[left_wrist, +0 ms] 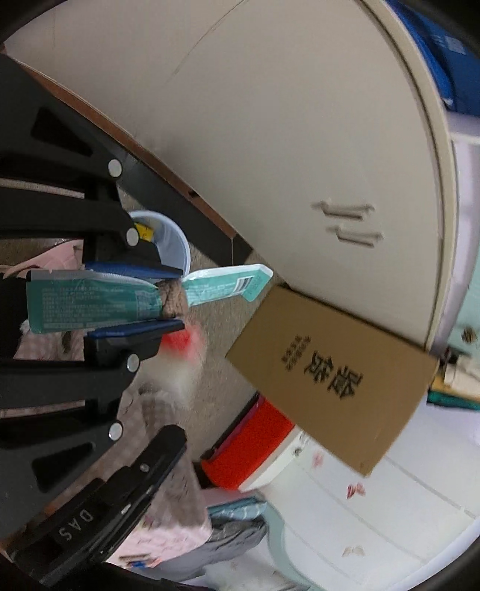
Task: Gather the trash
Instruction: 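Carry the teal wrapper and medicine box over the wastebasket and open both tools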
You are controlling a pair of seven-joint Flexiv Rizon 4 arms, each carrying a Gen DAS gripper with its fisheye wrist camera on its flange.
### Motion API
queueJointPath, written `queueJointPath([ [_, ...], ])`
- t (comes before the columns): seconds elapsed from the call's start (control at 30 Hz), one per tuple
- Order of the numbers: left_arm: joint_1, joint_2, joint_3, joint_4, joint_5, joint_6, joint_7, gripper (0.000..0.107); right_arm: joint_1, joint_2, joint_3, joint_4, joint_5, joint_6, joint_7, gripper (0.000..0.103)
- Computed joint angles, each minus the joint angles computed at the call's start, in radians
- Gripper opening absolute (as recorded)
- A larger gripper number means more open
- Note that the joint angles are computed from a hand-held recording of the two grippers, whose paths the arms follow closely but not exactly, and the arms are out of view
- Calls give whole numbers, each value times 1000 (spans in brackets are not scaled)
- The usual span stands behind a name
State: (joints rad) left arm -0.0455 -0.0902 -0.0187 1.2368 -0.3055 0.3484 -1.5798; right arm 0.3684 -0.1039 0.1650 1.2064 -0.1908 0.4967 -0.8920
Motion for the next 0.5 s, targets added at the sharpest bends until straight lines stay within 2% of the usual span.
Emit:
queueJointPath([
  [0.03, 2, -15, 1, -8, 17, 2, -8, 21, 2, -9, -2, 7, -15, 10, 9, 16],
  [0.07, 3, -23, 1, -13, 25, 2, -13, 21, 1, -18, -3, 11, -9, 13, 13, 21],
  [0.17, 5, -46, 1, -20, 44, -2, -15, 21, -5, -15, -1, 46, 7, 34, 23, 43],
  [0.5, -12, -72, -9, 6, 52, 6, -10, 21, -20, 50, 8, 181, -44, 54, 42, 53],
])
